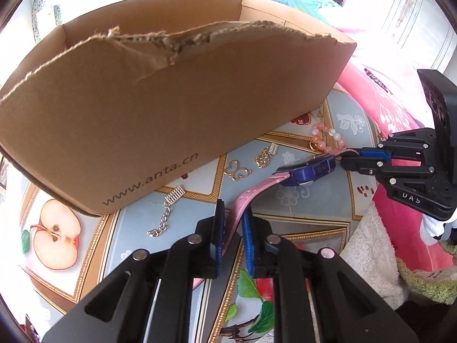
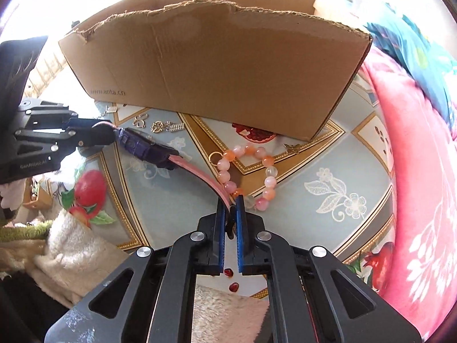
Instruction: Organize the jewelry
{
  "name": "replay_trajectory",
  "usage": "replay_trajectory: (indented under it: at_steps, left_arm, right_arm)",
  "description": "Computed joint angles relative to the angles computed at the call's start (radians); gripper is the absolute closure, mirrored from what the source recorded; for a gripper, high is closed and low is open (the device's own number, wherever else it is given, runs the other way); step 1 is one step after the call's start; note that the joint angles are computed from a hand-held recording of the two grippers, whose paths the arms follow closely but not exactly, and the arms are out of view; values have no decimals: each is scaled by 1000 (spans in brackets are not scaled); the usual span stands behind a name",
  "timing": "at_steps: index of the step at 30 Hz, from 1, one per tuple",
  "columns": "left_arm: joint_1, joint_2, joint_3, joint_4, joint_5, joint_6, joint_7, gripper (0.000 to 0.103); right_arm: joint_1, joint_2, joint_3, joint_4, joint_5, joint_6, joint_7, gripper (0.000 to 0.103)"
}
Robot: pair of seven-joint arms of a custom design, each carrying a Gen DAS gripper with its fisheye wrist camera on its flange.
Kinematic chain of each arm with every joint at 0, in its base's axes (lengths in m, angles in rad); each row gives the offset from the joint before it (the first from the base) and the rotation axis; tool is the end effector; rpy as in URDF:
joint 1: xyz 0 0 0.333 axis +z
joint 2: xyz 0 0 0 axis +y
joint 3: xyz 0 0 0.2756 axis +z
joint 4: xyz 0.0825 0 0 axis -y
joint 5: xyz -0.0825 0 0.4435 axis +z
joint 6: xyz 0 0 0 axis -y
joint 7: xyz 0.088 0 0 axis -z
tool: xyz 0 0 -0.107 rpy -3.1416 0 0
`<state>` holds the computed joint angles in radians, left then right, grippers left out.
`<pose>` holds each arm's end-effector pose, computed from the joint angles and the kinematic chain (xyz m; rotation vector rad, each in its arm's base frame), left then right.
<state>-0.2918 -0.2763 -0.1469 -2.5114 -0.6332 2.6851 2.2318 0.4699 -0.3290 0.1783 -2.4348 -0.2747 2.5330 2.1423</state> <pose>0.4853 -0.2044 0.3485 -1.3656 2.5691 -0.8266 0.4271 0.3258 0.4012 -2.1860 1.6590 -0.4594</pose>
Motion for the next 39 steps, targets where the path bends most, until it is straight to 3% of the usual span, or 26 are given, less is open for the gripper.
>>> replay_trajectory:
  at_steps: [4,5,9,14,18,21,23,27,32,34,36,39]
  left_arm:
    - [-15,-42,6,-39,-7,43,21,95]
    - [-24,-58,16,-46,-24,42,39,97]
    - [-44,-174,38,-86,-48,31,71,97]
    - [-89,-272,106,-71,-84,63,173,97]
    - [-76,-157,140,81,-120,6,207,97]
    - [-12,-5,112,240,-88,-78,157,97]
    - [31,99,79,349,-25,-128,105,97]
    - [97,290,3,524,232,-168,-29,97]
    - [118,499,-20,768,412,-363,-161,97]
    - [126,550,-21,839,431,-432,-206,94]
    - [136,552,-24,843,431,-423,-229,84]
    - [161,511,-38,794,376,-368,-199,81]
  right_arm:
    - [5,-42,11,-9,-44,-5,42,99]
    - [-17,-22,41,28,-58,-5,57,99]
    - [-10,-90,47,39,-103,-49,80,99]
    - [-18,-177,31,73,-123,-39,38,99]
    - [-27,-87,-13,191,-78,-19,-66,99]
    - [-17,45,-51,320,36,-66,-170,99]
    - [-23,135,-72,415,108,-139,-260,99]
    - [-43,338,-54,604,128,-295,-346,99]
    - [-47,569,-50,858,92,-496,-447,100]
    - [-33,637,-53,943,56,-557,-479,100]
    - [-16,681,-59,998,18,-591,-500,100]
    - [-3,712,-68,1036,-11,-607,-521,100]
